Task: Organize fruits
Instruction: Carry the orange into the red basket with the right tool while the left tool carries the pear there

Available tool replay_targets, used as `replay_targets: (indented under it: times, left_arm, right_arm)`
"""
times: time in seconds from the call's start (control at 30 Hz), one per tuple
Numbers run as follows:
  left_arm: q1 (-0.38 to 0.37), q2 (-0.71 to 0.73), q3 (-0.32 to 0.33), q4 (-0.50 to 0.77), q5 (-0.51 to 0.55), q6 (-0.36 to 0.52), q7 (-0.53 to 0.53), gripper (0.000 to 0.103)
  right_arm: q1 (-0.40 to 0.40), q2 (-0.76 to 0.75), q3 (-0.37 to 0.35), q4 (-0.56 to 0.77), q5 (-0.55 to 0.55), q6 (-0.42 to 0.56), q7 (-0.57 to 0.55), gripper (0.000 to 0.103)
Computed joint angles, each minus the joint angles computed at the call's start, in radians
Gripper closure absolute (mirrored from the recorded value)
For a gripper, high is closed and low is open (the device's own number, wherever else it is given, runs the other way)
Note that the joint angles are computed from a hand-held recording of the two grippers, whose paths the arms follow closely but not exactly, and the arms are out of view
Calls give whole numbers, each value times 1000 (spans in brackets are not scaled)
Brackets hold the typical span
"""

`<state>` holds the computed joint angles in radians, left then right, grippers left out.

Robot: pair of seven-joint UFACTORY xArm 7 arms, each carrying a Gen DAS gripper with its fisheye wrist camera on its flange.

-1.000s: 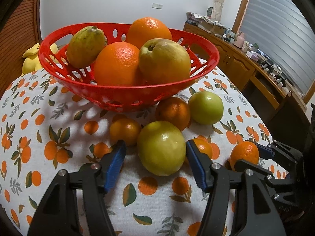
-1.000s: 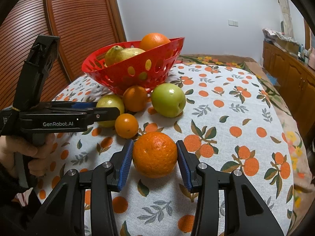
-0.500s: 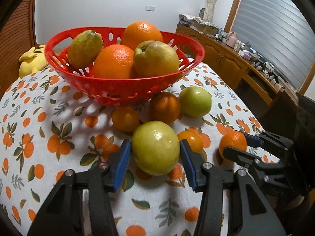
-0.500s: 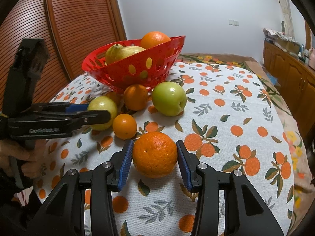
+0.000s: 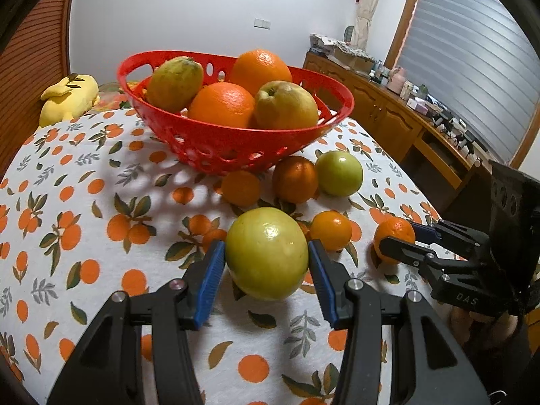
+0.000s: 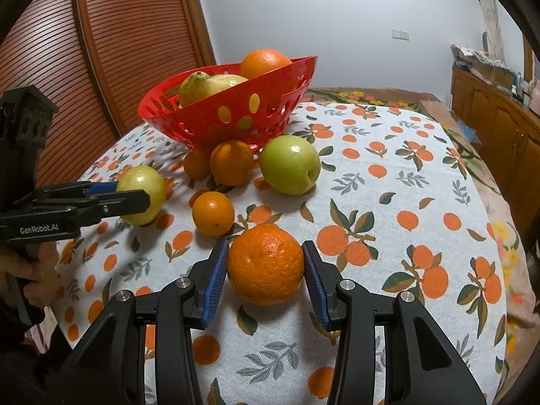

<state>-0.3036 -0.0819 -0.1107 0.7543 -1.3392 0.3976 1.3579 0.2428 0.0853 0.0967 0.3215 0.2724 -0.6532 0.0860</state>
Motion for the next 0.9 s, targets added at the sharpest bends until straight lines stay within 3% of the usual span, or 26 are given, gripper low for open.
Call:
replay_targets:
  times: [0.4,0.7,0.9]
  left_arm:
    - [18,-84,40,0,-37,37,51,54]
    - [26,-110,60,44,-48,47,67,54]
    - [28,-84,57,84,-46,44,62,54]
  right_arm:
    - [10,-108,18,-7,82,38,-85,59]
    - [-31,-199,87,66,238,119,-280,59]
    - [-51,-192,106,145,280,165,-372,59]
